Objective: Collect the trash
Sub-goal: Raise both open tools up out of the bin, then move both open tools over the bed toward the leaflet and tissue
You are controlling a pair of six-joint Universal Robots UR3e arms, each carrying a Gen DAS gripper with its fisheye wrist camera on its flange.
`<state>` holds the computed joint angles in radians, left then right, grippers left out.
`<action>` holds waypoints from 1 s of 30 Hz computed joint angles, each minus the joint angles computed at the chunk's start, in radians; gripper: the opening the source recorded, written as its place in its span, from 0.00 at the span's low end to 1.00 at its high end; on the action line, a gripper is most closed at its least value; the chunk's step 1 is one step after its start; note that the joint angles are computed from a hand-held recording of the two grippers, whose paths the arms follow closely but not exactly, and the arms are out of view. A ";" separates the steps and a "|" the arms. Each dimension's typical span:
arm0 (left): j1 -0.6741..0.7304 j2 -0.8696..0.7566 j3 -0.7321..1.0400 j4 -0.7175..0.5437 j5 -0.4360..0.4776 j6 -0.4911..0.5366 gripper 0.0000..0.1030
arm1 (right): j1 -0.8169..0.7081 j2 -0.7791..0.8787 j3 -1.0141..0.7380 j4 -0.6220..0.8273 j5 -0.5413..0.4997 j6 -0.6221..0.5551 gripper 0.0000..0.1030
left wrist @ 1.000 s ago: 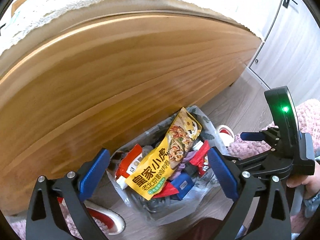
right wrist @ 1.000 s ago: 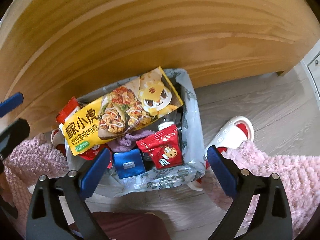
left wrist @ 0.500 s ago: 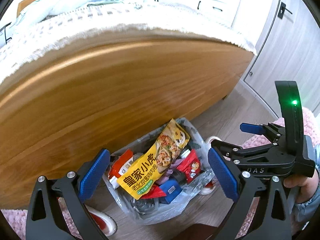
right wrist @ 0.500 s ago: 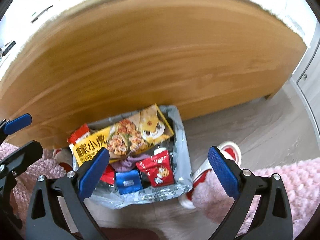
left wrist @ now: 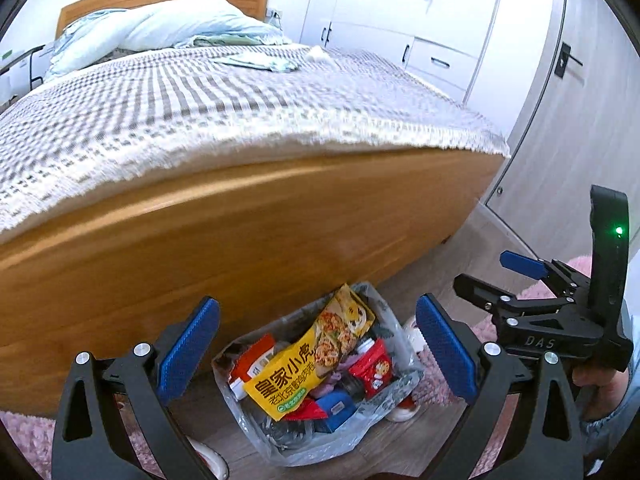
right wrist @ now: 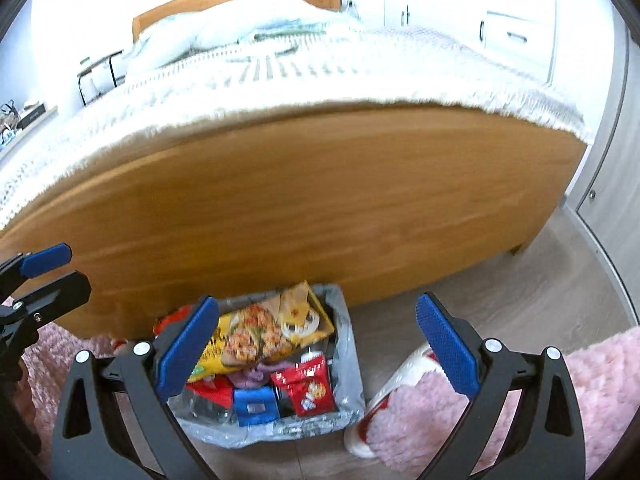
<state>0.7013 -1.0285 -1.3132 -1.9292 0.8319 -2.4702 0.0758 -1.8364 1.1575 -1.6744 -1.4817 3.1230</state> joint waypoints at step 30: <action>0.017 -0.369 0.508 0.155 -0.162 -0.235 0.93 | -0.103 0.468 -0.877 0.083 0.014 -0.017 0.92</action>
<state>0.7182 -1.3976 -0.8055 -1.7745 0.6702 -2.7057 -0.0274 -1.3683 0.2805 -1.5911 -1.4677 3.1058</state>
